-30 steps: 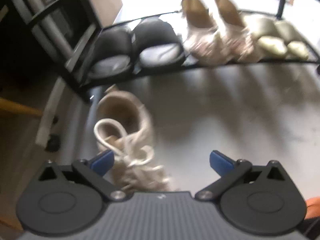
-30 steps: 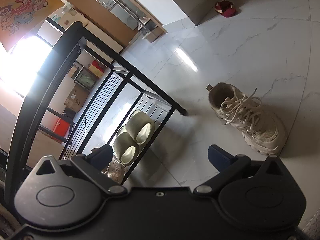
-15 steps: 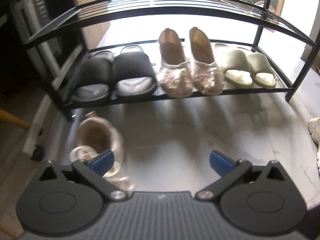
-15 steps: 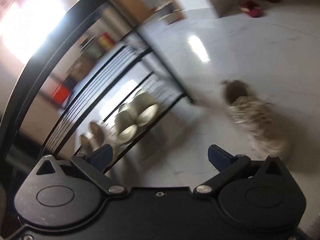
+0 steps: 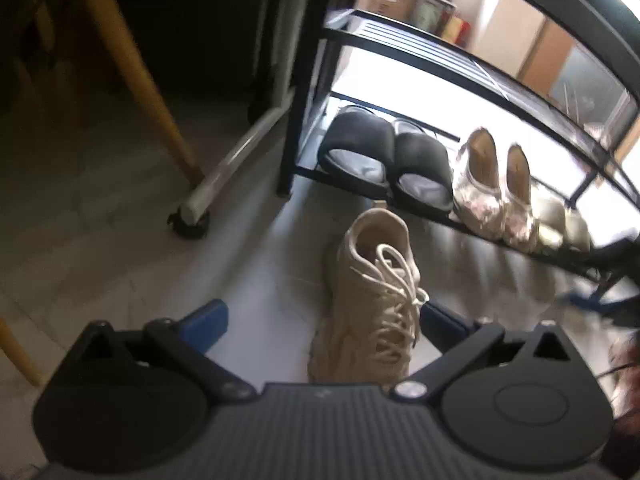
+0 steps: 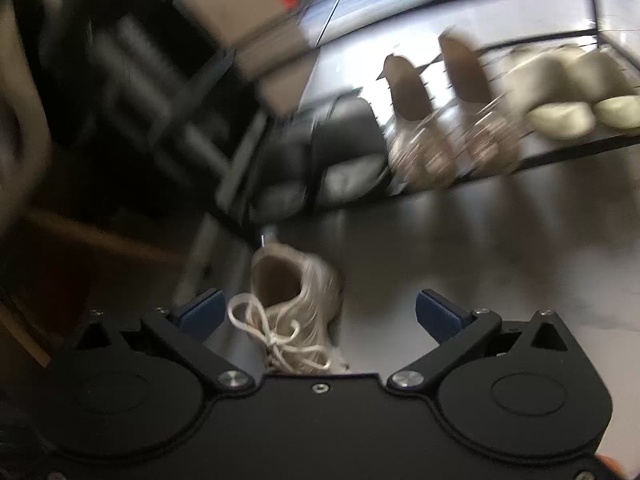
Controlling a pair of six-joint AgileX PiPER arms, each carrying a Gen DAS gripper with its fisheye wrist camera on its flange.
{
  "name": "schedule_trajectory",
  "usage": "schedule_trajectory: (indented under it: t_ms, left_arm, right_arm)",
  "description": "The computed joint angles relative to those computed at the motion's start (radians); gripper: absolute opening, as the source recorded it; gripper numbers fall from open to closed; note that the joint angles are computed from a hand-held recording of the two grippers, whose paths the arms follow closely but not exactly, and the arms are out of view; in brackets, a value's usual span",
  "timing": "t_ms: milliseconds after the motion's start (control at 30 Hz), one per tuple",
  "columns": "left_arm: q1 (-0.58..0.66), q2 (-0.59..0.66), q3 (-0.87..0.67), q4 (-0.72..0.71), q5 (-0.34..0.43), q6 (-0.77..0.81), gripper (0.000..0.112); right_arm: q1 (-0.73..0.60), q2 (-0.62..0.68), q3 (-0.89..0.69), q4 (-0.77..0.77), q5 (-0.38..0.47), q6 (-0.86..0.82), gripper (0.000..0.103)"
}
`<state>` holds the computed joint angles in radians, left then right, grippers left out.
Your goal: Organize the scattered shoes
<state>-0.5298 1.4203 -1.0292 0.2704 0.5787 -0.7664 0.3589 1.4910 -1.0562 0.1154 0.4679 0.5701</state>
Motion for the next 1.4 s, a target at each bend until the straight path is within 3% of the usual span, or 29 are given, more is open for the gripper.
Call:
schedule_trajectory:
  t_ms: [133, 267, 400, 433, 467, 500, 533, 667, 833, 967, 1100, 1233, 1300, 1400]
  left_arm:
    - [0.015, 0.007, 0.017, 0.097, -0.031, -0.12, 0.102]
    - [0.057, 0.047, 0.0, 0.034, -0.032, -0.061, 0.102]
    - [0.086, 0.051, 0.007, 0.02, -0.04, -0.061, 0.102]
    - [0.088, 0.051, 0.007, 0.028, -0.038, -0.071, 0.102]
    - [0.095, 0.049, 0.011, 0.014, -0.042, -0.065, 0.102]
    - [0.103, 0.047, 0.015, 0.0, -0.045, -0.058, 0.102]
    - [0.105, 0.043, 0.017, 0.001, -0.043, -0.062, 0.102]
    - [0.104, 0.037, 0.02, 0.01, -0.039, -0.073, 0.102]
    - [0.086, 0.046, 0.005, 0.036, -0.026, -0.075, 0.102]
    - [0.087, 0.051, 0.001, 0.021, -0.025, -0.056, 0.102]
    - [0.098, 0.059, 0.003, 0.005, -0.04, -0.048, 0.102]
    - [0.101, 0.068, 0.004, 0.003, -0.051, -0.042, 0.102]
    - [0.104, 0.066, 0.01, 0.001, -0.064, -0.039, 0.102]
    - [0.102, 0.056, 0.02, 0.01, -0.082, -0.043, 0.102]
  right_arm:
    - [0.106, 0.187, -0.097, -0.157, -0.004, 0.174, 0.103]
    - [0.172, 0.331, -0.2, -0.246, 0.022, 0.279, 0.103]
    - [0.198, 0.449, -0.327, -0.24, 0.112, 0.252, 0.103]
    - [0.21, 0.475, -0.358, -0.284, 0.151, 0.276, 0.101]
    - [0.216, 0.487, -0.361, -0.315, 0.15, 0.284, 0.091]
    - [0.212, 0.473, -0.336, -0.306, 0.109, 0.259, 0.072]
    - [0.212, 0.453, -0.311, -0.305, 0.08, 0.262, 0.07]
    - [0.224, 0.415, -0.281, -0.399, 0.136, 0.414, 0.068]
    - [0.172, 0.328, -0.17, -0.429, 0.14, 0.393, 0.068]
    - [0.1, 0.301, -0.098, -0.402, 0.082, 0.348, 0.068]
    - [0.071, 0.277, -0.033, -0.416, 0.025, 0.429, 0.068]
    - [0.07, 0.278, -0.018, -0.428, -0.002, 0.458, 0.077]
    - [0.071, 0.243, -0.008, -0.442, 0.001, 0.496, 0.099]
    - [0.073, 0.141, 0.027, -0.528, -0.021, 0.605, 0.099]
